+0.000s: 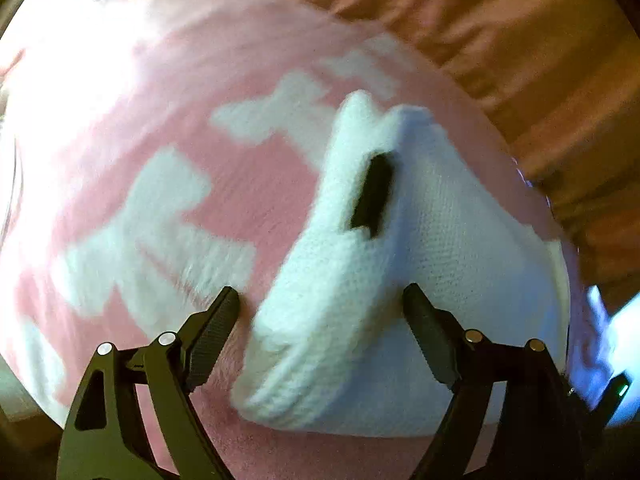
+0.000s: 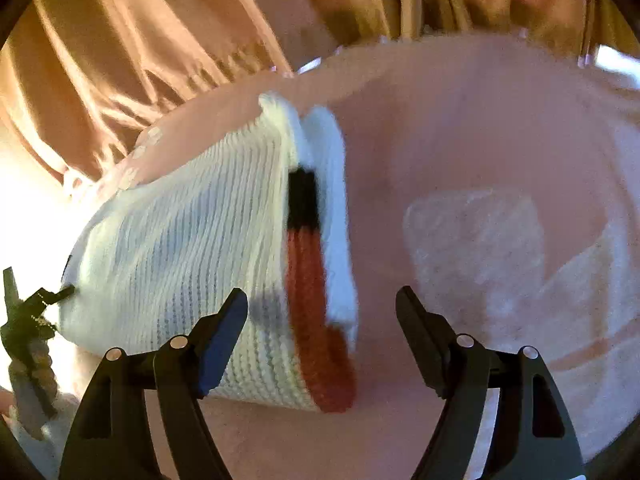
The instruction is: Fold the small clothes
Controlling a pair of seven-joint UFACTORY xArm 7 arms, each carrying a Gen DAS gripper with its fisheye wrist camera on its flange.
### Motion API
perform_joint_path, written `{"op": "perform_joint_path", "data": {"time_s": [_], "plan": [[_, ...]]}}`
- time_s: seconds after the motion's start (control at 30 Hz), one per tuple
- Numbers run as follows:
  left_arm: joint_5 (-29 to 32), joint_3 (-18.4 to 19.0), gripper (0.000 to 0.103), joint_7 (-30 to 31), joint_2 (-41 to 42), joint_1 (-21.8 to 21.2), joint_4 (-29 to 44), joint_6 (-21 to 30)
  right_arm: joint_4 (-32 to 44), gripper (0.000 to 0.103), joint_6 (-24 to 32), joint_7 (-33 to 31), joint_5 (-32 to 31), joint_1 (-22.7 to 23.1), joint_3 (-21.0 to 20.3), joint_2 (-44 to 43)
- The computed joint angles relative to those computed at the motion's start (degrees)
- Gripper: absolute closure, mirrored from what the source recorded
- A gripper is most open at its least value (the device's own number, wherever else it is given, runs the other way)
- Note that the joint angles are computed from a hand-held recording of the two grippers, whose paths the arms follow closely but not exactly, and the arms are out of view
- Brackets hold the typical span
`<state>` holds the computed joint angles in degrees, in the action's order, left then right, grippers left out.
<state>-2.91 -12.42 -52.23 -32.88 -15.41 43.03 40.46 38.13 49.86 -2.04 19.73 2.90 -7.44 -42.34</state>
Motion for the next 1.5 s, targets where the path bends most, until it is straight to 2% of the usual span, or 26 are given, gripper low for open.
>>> {"op": "perform_joint_path", "data": {"time_s": [0.03, 0.13, 0.17, 0.2, 0.27, 0.3, 0.33, 0.4, 0.43, 0.57, 0.6, 0.67, 0.7, 0.77, 0.83, 0.9, 0.97, 1.03, 1.1, 1.2, 1.27, 1.33, 1.37, 1.4, 1.47, 1.5], "plan": [[1.07, -0.92, 0.019, -1.03, -0.23, 0.8, -0.31, -1.13, -0.08, 0.028, -0.23, 0.08, 1.59, 0.82, -0.68, 0.77], [3.03, -2.28, 0.017, -2.66, 2.59, 1.64, 2.32, 0.05, -0.13, 0.026, -3.83, -1.06, 6.12, 3.28, -1.44, 3.09], [4.06, -2.74, 0.018, -2.94, 3.8, 1.88, 3.6, 0.78, 0.34, 0.033, -4.36, -1.53, 7.12, 4.07, -1.53, 4.11], [5.15, -3.16, 0.031, -3.22, 5.07, 2.09, 4.95, 1.25, 0.99, 0.065, -4.89, -2.13, 8.99, 5.18, -2.12, 5.33], [2.12, -0.71, 0.068, -0.69, 6.89, -0.32, 6.64, 0.18, 3.09, 0.073, -3.8, -2.53, 11.59, 6.06, -2.92, 6.8], [-0.78, 1.0, 0.077, 0.84, 7.41, -1.74, 7.73, 0.03, 4.43, 0.076, -4.2, -2.9, 11.66, 5.83, -2.47, 6.14], [-1.81, 1.32, 0.08, 0.74, 7.11, -1.94, 8.99, 0.45, 5.84, 0.077, -4.11, -3.33, 11.66, 5.72, -2.32, 4.9], [-2.64, 1.35, 0.082, 1.29, 5.72, -2.35, 10.35, -0.3, 8.6, 0.078, -1.87, -3.46, 10.79, 5.39, -2.4, 2.71], [-2.78, 1.38, 0.082, 2.12, 4.76, -2.7, 11.76, 1.31, 9.58, 0.078, -0.47, -3.45, 9.74, 4.98, -2.25, 1.27], [-4.05, 0.48, 0.081, 2.81, 2.2, -3.43, 11.04, 5.4, 8.04, 0.076, 2.98, -0.87, -1.59, -1.21, 1.74, -3.27], [-4.66, 0.33, 0.081, 3.17, 2.49, -3.92, 9.97, 6.54, 6.44, 0.074, 4.93, -0.31, -3.27, -2.15, 1.32, -2.92], [-4.98, -0.62, 0.081, 1.82, 3.89, -3.86, 8.25, 8.63, 4.17, 0.072, 7.62, -0.46, -2.37, -1.87, -1.38, -0.62], [-3.57, -2.08, 0.079, -0.04, 3.82, -3.22, 6.65, 8.19, 3.14, 0.063, 8.55, -0.16, -2.28, -2.41, -1.92, 0.17], [0.62, -4.28, 0.076, -2.18, 3.46, -2.21, 7.66, 9.88, 2.65, 0.061, 7.13, 1.58, -1.54, -4.08, -1.76, -2.13], [3.41, -5.29, 0.076, -3.01, 3.22, -2.07, 10.22, 13.14, 3.55, 0.057, 4.76, 3.81, -5.47, -6.92, 1.18, -4.39], [6.7, -6.36, 0.076, -4.19, 2.03, -1.33, 12.94, 14.63, 5.4, 0.055, 2.85, 4.39, -8.38, -7.72, 2.23, -5.9], [9.66, -7.16, 0.07, -5.22, 1.95, -0.04, 15.49, 14.72, 7.37, 0.06, 1.9, 3.28, -7.48, -5.18, 0.9, -5.24], [11.12, -7.22, 0.063, -4.97, 4.05, 0.46, 18.53, 11.39, 9.7, 0.084, 2.75, 0.78, -5.05, -0.79, -0.13, -2.9], [12.22, -7.26, 0.062, -3.37, 9.38, 0.41, 22.05, 8.62, 11.22, 0.09, 2.89, -1.74, -3.9, 2.38, 0.71, 0.71], [18.28, -9.35, 0.061, -2.83, 18.62, 0.31, 28.6, 11.29, 13.5, 0.092, 0.76, -3.78, -5.67, 3.84, 4.11, 8.19], [22.23, -9.79, 0.061, -2.5, 24.9, -0.74, 32.57, 15.02, 14.77, 0.092, -1.09, -4.11, -7.9, 2.81, 5.34, 12.77], [21.43, -8.22, 0.059, -2.32, 26.92, -1.94, 31.63, 15.47, 15.09, 0.092, -3.04, -1.35, -13.66, -0.22, 8.07, 15.57], [22.15, -7.37, 0.058, -3.63, 27.0, -2.27, 30.18, 14.6, 15.13, 0.096, -3.79, -0.61, -15.1, -1.48, 8.34, 16.88], [23.72, -6.68, 0.058, -4.23, 26.41, -2.73, 28.94, 13.22, 15.14, 0.102, -4.43, -1.21, -14.14, -1.49, 6.21, 18.06], [24.28, -5.01, 0.058, -3.51, 25.54, -3.9, 27.55, 11.95, 16.61, 0.103, -2.93, -1.87, -11.3, -1.05, 3.93, 18.54], [24.82, -4.43, 0.058, -4.04, 25.32, -4.38, 26.96, 11.14, 16.94, 0.103, -2.31, -0.28, -12.88, -2.17, 5.59, 17.7]]}}
